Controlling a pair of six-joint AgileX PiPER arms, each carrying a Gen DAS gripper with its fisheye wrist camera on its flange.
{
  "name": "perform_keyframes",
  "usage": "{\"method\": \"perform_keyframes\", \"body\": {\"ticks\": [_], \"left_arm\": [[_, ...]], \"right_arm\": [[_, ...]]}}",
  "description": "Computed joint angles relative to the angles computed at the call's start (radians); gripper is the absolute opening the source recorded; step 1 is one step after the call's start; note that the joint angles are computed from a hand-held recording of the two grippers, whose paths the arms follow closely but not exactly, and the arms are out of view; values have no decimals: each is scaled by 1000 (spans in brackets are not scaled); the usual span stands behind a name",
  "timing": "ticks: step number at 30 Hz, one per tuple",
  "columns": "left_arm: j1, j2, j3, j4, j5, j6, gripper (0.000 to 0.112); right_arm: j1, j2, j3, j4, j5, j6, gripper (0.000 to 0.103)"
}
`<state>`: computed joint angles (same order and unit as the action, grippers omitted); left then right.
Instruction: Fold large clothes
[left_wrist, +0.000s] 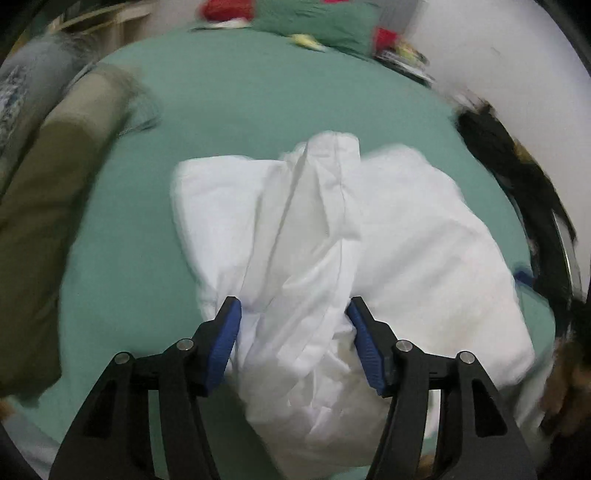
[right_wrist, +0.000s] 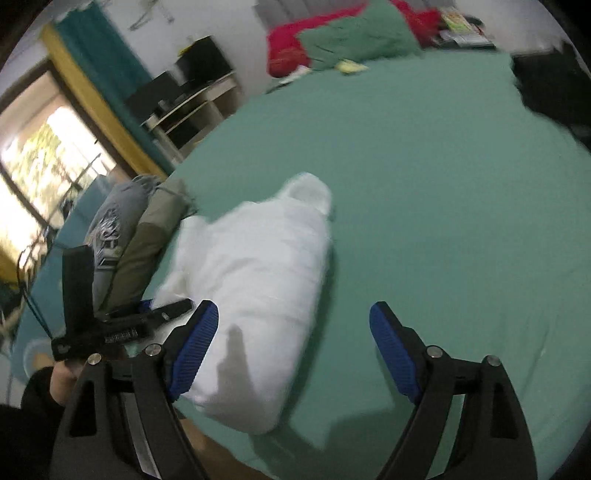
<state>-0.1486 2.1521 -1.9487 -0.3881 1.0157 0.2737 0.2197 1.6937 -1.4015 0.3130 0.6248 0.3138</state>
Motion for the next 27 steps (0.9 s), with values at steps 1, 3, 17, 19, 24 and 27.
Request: {"method": "perform_keyframes", "body": {"ticks": [1,3,17,19,24,27], "left_arm": [[11,-7,9,30,-32,-40,64],[18,-21,33,126,-99,-138,64],[39,-12,58,-192,31,90,64],[37,-21,67,-253,58,141,64],[0,-50,99,-315,61,185,64],[-39,-69,118,-295,32,164,66]], "right_arm": [[-8,1,23,35,-15,-24,84],[-19,14,40,109,-28,-82,84],[24,148,-64,308,1,-209,25],[39,121,-92,134,38,-97,24],[8,0,-16,-66,89,-4,24],[-28,-83,86,-99,94,-3,25]]}}
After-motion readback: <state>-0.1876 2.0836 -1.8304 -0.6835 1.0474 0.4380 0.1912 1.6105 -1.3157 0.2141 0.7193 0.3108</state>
